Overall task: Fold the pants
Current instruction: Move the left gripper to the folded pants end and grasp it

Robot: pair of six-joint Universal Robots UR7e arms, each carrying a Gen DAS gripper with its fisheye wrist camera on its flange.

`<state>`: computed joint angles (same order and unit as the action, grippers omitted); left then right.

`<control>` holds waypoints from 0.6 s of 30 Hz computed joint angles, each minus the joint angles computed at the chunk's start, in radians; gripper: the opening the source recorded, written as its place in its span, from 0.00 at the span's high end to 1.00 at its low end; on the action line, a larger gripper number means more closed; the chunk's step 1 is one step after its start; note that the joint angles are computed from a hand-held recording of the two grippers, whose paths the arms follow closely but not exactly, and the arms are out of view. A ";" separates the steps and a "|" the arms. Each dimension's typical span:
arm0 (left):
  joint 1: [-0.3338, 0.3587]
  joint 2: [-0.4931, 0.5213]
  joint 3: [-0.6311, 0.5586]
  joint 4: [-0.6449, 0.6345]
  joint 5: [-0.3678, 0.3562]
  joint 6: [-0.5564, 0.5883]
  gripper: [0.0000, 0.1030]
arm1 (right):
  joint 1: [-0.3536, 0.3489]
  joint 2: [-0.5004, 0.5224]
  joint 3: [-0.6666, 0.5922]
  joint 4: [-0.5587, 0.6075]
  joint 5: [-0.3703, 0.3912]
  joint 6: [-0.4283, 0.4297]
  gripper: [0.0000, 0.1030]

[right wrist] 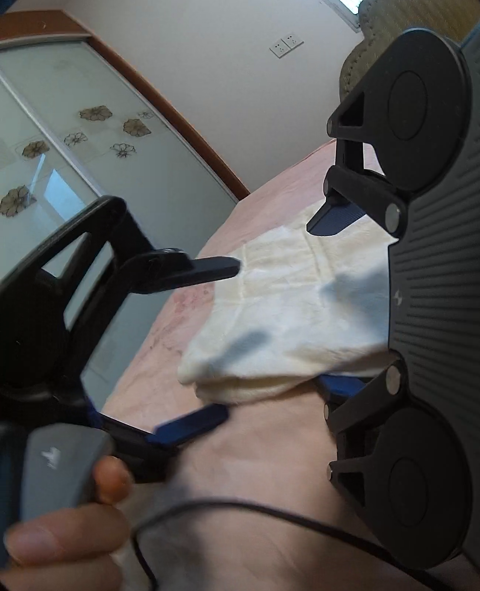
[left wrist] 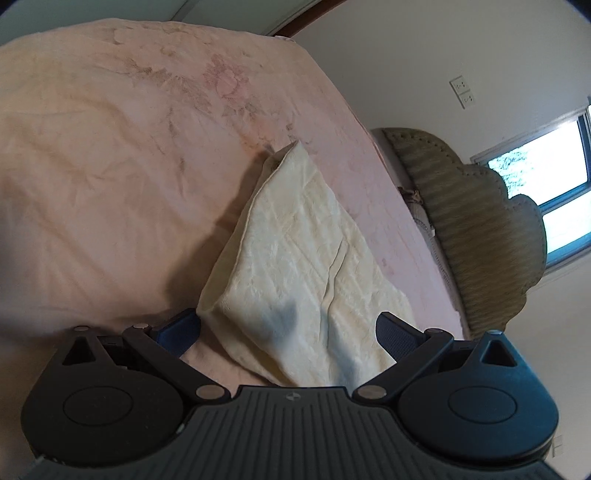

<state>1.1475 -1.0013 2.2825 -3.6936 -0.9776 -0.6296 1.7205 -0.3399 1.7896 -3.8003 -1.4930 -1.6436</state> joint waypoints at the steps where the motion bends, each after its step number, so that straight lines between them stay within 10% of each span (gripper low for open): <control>1: 0.010 0.010 -0.010 -0.020 -0.018 0.009 0.01 | 0.001 0.004 -0.009 -0.013 0.009 0.030 0.26; 9: 0.096 0.101 -0.145 -0.095 -0.168 0.018 0.01 | -0.001 -0.037 -0.016 0.060 0.020 0.183 0.22; 13: 0.096 0.096 -0.172 -0.034 -0.159 0.034 0.03 | -0.002 -0.175 0.060 0.311 0.035 0.149 0.22; 18: 0.078 0.113 -0.173 -0.041 -0.083 0.081 0.37 | -0.035 -0.257 0.056 0.370 0.131 0.342 0.22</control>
